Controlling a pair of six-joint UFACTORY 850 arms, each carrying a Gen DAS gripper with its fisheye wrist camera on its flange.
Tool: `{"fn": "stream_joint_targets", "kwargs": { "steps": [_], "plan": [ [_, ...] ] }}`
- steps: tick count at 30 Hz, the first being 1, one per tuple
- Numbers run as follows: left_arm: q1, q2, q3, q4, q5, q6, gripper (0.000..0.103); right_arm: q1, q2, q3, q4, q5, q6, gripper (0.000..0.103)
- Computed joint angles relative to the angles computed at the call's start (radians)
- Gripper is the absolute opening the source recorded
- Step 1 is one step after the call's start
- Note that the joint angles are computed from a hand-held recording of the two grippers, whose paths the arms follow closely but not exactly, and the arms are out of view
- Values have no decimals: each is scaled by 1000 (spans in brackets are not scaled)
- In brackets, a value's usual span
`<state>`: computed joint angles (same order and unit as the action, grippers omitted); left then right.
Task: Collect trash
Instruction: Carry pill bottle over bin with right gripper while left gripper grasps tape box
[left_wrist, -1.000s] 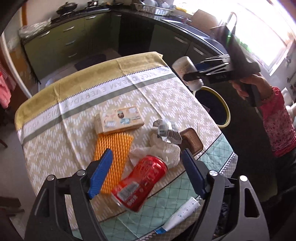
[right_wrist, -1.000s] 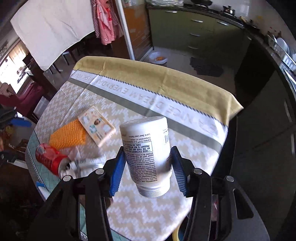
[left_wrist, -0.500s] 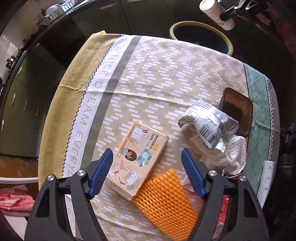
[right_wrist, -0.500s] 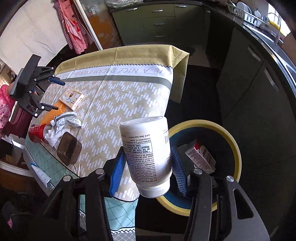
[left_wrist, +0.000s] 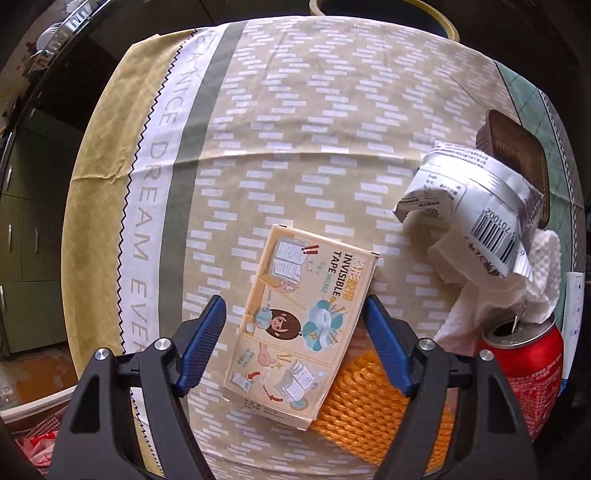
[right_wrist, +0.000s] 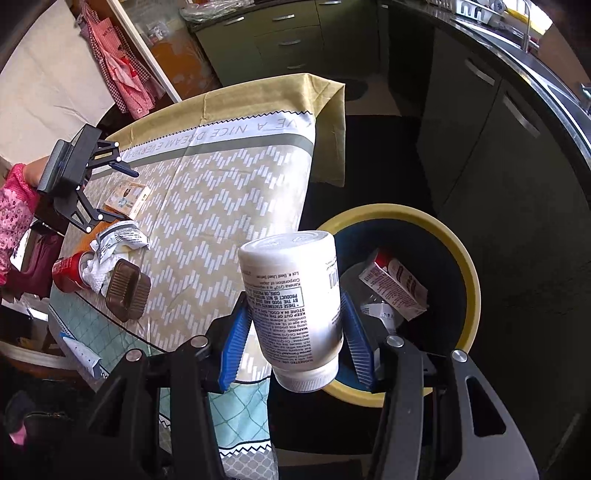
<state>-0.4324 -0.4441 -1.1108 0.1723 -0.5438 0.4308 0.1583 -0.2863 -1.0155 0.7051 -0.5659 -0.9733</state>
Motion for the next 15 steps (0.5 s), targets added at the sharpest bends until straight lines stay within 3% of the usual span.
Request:
{"fn": "stream_joint_targets", "kwargs": {
  "steps": [6,15],
  "plan": [
    [30,-37,-40,-102,-20,109,63,-6,-12,-4,12,-9,4,49],
    [-5,39,48,-14,52,-83,61,-12,-9,7,66,-2,-30,49]
  ]
}}
